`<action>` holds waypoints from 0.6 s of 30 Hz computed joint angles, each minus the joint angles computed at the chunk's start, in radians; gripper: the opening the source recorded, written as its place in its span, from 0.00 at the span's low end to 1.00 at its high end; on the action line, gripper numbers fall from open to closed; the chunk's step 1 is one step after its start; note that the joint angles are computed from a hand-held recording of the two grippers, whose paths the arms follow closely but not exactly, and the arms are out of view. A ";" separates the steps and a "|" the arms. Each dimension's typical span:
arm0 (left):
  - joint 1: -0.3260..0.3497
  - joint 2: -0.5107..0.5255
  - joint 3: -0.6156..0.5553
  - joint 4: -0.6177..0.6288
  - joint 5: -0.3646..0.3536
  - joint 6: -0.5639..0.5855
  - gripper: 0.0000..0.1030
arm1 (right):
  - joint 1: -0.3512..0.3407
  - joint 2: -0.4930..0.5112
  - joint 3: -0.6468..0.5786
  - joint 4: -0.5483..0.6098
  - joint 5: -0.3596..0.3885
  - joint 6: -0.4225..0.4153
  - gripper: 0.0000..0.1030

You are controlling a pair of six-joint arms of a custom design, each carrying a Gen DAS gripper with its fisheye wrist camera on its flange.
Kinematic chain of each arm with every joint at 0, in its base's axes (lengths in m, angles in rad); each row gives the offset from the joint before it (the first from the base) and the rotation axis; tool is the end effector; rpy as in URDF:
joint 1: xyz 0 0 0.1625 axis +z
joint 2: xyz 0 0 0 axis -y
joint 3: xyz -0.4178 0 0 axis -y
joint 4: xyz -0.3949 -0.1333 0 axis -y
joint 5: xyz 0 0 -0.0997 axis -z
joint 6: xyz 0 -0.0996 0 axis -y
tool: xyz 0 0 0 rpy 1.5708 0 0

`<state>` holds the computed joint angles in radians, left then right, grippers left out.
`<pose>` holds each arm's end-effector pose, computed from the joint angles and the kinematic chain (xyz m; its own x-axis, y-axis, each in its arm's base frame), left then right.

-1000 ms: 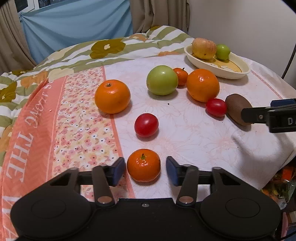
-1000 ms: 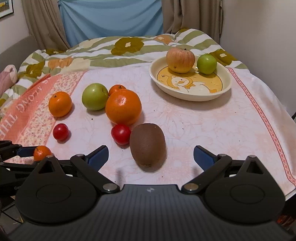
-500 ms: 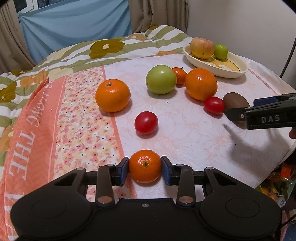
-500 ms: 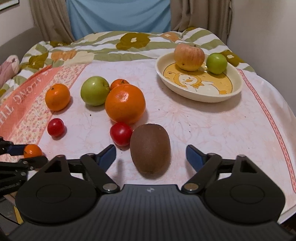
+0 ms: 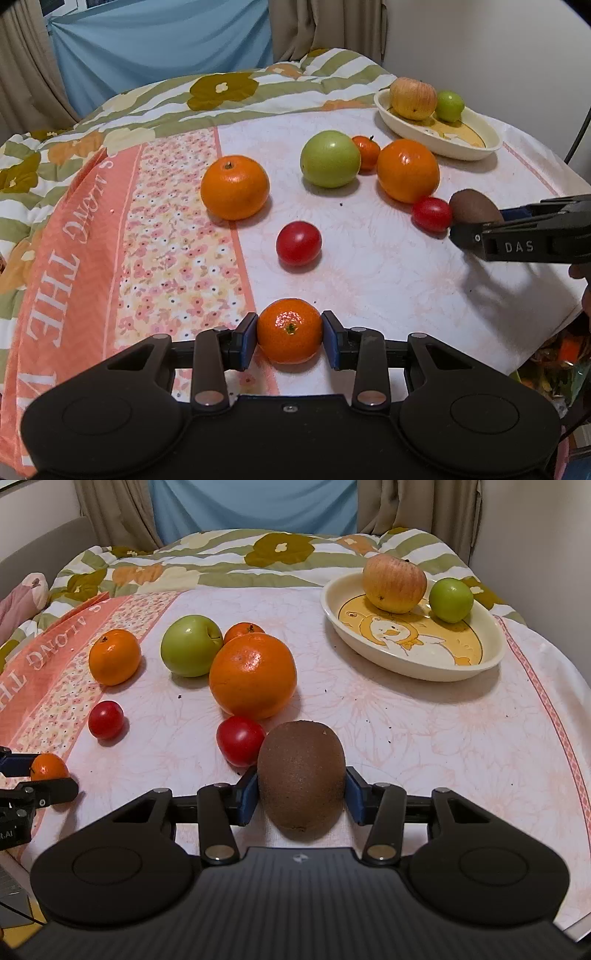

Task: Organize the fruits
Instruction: 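Grasp a small tangerine with the left tool while the right tool grasps the brown kiwi, then carry the tangerine into the bowl and open the left tool while the right carries the kiwi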

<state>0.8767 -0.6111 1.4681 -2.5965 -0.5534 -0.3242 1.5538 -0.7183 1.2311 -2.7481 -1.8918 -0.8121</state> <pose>-0.2852 -0.6835 0.0689 -0.6704 -0.0268 -0.7415 0.4400 0.7904 -0.4263 0.0883 -0.7971 0.2308 -0.6602 -0.4263 0.6184 -0.6770 0.6944 -0.2440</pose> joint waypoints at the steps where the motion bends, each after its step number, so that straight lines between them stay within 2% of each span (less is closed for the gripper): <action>1: -0.001 0.001 -0.002 -0.001 0.001 0.001 0.39 | 0.000 -0.001 -0.002 0.006 0.001 0.002 0.61; 9: -0.014 0.016 -0.040 -0.004 0.007 -0.001 0.39 | -0.003 -0.015 -0.015 0.037 0.008 0.014 0.60; 18: -0.041 0.064 -0.147 -0.012 0.030 0.034 0.39 | 0.003 -0.043 -0.070 0.076 0.045 0.013 0.60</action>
